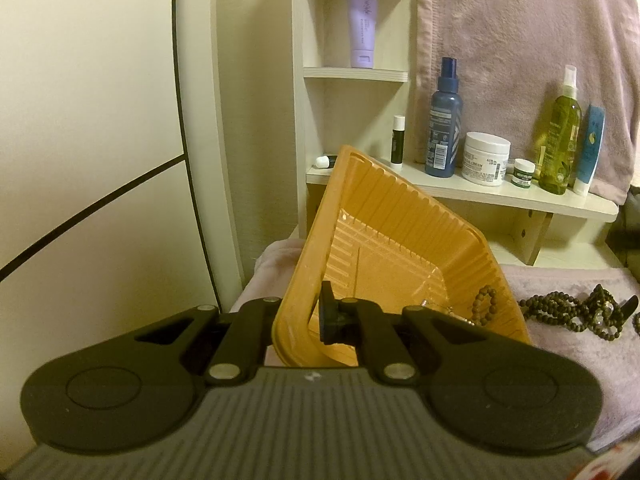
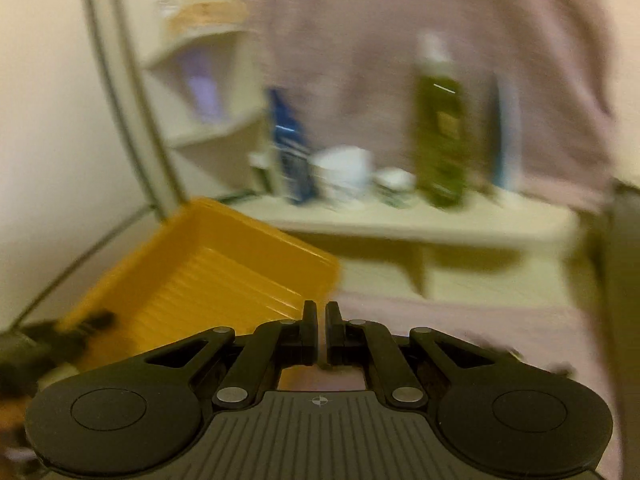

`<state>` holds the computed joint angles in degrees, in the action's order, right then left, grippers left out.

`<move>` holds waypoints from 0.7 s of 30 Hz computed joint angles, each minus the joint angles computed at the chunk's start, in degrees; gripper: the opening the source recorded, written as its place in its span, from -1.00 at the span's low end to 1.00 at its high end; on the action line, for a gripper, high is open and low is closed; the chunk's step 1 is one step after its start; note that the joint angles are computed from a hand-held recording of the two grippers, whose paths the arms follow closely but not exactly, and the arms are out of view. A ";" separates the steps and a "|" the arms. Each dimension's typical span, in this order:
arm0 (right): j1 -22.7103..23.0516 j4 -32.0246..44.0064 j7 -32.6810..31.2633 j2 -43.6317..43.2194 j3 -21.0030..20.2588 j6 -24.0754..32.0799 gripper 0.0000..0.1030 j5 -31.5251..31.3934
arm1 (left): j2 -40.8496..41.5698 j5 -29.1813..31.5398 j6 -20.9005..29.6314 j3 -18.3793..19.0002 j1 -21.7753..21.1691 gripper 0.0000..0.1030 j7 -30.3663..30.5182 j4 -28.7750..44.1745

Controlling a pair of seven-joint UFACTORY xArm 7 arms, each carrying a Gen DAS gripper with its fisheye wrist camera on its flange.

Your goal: Organize jewelry

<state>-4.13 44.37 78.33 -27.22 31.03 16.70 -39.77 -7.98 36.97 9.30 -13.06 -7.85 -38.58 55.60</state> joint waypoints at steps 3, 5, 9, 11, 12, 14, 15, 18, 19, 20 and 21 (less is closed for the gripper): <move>2.18 -6.03 1.33 -5.38 -1.42 3.73 -0.91 3.22 | -0.03 0.50 0.21 -0.19 0.08 -0.88 -0.37 0.09; 3.30 -9.44 2.08 -8.89 -1.51 6.59 -0.91 5.05 | -0.09 0.78 0.33 -0.24 0.06 -0.88 -0.52 0.08; 6.13 -14.51 2.40 -14.50 -1.44 13.20 -0.89 8.46 | -0.11 0.89 0.42 -0.18 -0.03 -0.88 -0.38 0.04; 7.58 -17.04 3.06 -16.93 -1.87 14.82 -0.88 10.07 | -0.08 1.03 0.57 -0.20 -0.06 -0.88 -0.38 0.17; 8.15 -17.94 3.28 -18.00 -1.78 16.08 -0.84 10.72 | -0.07 1.23 0.68 -0.28 -0.05 -0.88 -0.55 0.24; 8.57 -18.93 3.95 -19.32 -1.09 18.40 -0.70 11.24 | -0.05 1.65 0.78 -0.34 -0.01 -0.88 -0.86 0.31; 8.86 -19.61 4.45 -20.14 -1.02 19.05 -0.53 11.47 | -0.06 1.47 0.77 -0.22 -0.14 -0.88 -0.69 0.28; 9.29 -21.45 6.03 -22.31 -0.89 20.28 -0.20 11.88 | -0.04 1.52 0.84 -0.15 -0.22 -0.88 -0.68 0.31; 9.19 -21.81 6.39 -22.67 -0.77 20.79 -0.16 11.82 | -0.04 1.58 0.76 -0.13 -0.21 -0.88 -0.74 0.29; 9.12 -22.01 6.69 -22.94 -0.65 21.27 -0.14 11.73 | -0.04 1.80 0.79 -0.19 -0.16 -0.88 -0.92 0.32; 9.10 -22.27 6.95 -23.38 -0.56 21.82 -0.12 11.56 | -0.06 2.03 0.76 -0.22 -0.10 -0.88 -1.10 0.29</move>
<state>4.97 22.10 85.28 -50.60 30.48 38.52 -28.21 -8.04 39.00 10.06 -13.28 -7.95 -39.68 55.89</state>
